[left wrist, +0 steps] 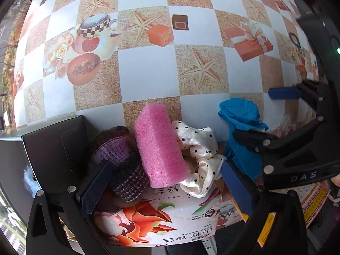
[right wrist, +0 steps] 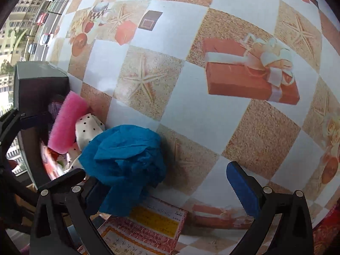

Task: Organize soft objects
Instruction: 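Move both tools back to the pile of soft items on the table, then grasp the pink foam sponge with the left tool while the right tool grasps the blue cloth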

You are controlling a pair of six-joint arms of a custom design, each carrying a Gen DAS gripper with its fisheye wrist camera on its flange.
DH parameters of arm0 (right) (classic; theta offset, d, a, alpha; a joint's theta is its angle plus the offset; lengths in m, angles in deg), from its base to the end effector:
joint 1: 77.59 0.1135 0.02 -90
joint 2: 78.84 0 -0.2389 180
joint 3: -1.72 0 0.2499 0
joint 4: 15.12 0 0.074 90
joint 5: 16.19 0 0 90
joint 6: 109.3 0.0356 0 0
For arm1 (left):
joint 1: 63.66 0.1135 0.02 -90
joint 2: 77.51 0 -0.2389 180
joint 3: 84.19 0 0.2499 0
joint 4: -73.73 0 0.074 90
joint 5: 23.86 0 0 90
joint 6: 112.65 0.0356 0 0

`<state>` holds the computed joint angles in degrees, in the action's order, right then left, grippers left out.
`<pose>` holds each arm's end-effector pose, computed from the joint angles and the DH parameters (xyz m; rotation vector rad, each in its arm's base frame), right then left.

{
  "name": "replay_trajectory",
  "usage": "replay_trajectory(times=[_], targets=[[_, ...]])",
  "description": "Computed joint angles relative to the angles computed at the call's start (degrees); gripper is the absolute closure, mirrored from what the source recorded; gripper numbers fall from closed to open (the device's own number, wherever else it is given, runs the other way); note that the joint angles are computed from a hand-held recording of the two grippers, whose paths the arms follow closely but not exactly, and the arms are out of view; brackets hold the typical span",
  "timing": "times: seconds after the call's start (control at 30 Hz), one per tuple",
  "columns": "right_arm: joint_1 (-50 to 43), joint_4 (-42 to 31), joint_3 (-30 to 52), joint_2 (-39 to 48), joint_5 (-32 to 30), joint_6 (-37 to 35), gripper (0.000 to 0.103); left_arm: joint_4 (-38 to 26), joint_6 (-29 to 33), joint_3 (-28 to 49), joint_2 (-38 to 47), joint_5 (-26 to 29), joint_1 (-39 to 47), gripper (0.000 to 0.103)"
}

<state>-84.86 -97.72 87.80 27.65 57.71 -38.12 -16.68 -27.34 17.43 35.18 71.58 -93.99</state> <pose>0.2965 -0.0279 0.1500 0.2492 -2.9360 -0.4818 0.2880 -0.1724 0.1787 -0.6347 -2.8521 0.0440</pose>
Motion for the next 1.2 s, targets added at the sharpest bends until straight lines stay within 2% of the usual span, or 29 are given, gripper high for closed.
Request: replay_trajectory(times=[0.17,0.23,0.33,0.47,0.63,0.73,0.83,1.03,1.13,1.2], targets=[[4.7,9.2,-8.2,-7.7,13.8,0.2,0.0,0.6,-0.9,1.0,2.5,0.6,-2.5,0.001],[2.9,11.3,-11.6,-10.5,17.2,0.1,0.0,1.2,-1.1,2.1,3.9,1.7,-3.4,0.001],[-4.9,11.6,-14.4,-12.6,17.8,-0.4,0.0,2.0,-1.3,4.4,6.5,4.5,-4.9,0.001],[-17.9,12.4,-17.4,-13.6,19.6,-4.7,0.0,2.3,-2.6,10.1,11.8,11.4,-6.7,0.001],[-33.9,15.7,-19.9,-15.9,25.4,-8.8,0.0,3.3,-3.5,14.8,9.7,10.2,-7.9,0.001],[-45.0,11.9,-16.7,-14.7,18.9,-9.4,0.0,1.9,-2.8,15.1,7.8,6.1,-6.4,0.001],[-51.5,9.2,-17.3,-16.4,12.9,-10.4,0.0,-0.2,0.3,15.6,9.7,2.6,-2.8,0.001],[-58.8,6.0,-21.7,-20.4,8.8,-16.4,0.0,0.5,1.4,14.1,10.4,0.4,-4.4,0.001],[-57.8,4.3,-23.3,-23.9,8.7,-15.0,0.0,-0.8,-2.8,15.7,12.9,-0.3,-5.8,0.001],[-59.7,3.3,-23.0,-24.3,7.8,-15.7,0.0,-0.9,-6.7,15.3,13.4,3.3,-4.0,0.001]])
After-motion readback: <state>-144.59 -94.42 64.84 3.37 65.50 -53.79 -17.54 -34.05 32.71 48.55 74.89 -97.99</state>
